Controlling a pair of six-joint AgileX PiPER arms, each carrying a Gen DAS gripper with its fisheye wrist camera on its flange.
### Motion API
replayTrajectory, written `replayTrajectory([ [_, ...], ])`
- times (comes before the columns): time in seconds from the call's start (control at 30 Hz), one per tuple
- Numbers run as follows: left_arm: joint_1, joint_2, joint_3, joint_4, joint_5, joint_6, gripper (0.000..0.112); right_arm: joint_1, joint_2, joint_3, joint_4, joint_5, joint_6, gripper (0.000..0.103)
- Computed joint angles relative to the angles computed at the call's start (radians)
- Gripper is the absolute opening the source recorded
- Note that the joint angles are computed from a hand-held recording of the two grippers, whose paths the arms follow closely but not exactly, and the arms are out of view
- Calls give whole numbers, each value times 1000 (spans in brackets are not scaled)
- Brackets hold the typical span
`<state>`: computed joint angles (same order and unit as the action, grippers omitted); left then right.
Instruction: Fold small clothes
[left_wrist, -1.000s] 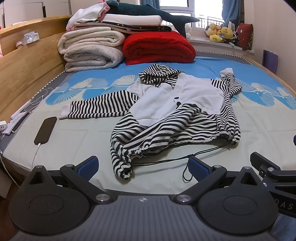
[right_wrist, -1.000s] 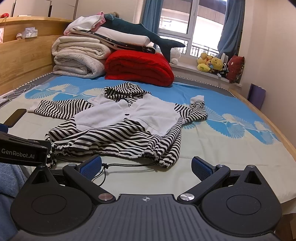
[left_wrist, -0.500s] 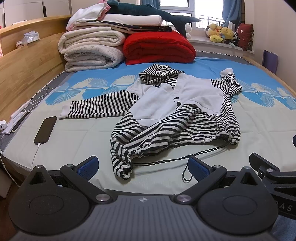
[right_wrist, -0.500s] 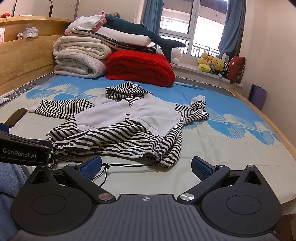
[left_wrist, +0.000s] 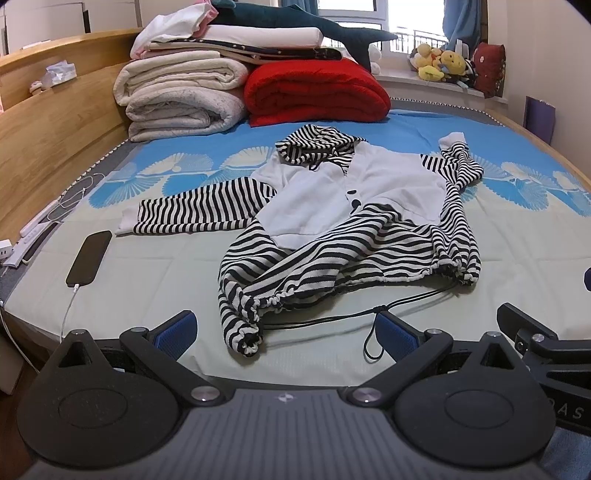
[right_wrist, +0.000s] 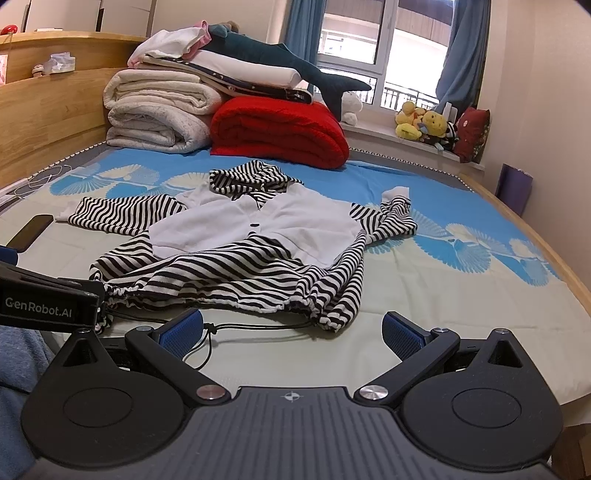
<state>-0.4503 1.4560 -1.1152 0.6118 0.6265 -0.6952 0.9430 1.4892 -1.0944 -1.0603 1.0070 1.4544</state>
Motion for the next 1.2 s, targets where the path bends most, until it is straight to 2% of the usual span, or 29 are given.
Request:
replayTrajectory([
  [0.07,4,9,-5,-6,-1,7,103,-2,11,-7,7,9,8,102],
  [0.13,16,21,-10,-19,-12,25,103,-27,15,-5,19,-19,-2,102],
  [0.27,71,75,-47,-39,-33,53,103,-174,24,11,62,-142,-15,102],
  [0.37,129,152,-109,-18,-32,30,103,-435,51,-10,340,-356,-210,102],
  [0.43,165,204,-149,-3,-37,12,103,-586,125,-40,540,-488,-305,102],
  [0.5,201,262,-208,-22,-28,40,103,-678,223,-101,740,-569,-462,102],
  [0.53,218,289,-236,-41,-29,65,103,-713,286,-159,840,-572,-558,102],
  [0.6,248,355,-312,-104,-11,135,103,-760,417,-315,999,-504,-699,102],
  [0.7,293,473,-440,-226,5,256,103,-793,621,-570,1062,-368,-766,100],
  [0.73,301,515,-487,-254,23,281,103,-803,678,-633,1090,-322,-812,90],
  [0.77,312,571,-549,-290,47,311,103,-803,702,-656,1083,-303,-838,85],
  [0.8,322,620,-607,-321,72,342,103,-794,688,-641,1040,-315,-869,66],
  [0.83,332,676,-676,-351,108,367,103,-783,657,-601,1031,-332,-932,11],
  [0.93,350,791,-821,-385,185,377,103,-824,517,-435,1110,-370,-1066,11],
  [1.03,371,848,-881,-446,218,414,103,-892,358,-237,1105,-399,-1091,11],
  [1.13,398,890,-922,-614,275,512,103,-956,300,-136,1204,-378,-1175,11],
  [1.2,377,865,-872,-603,237,538,103,-931,301,-100,1168,-401,-1139,12],
])
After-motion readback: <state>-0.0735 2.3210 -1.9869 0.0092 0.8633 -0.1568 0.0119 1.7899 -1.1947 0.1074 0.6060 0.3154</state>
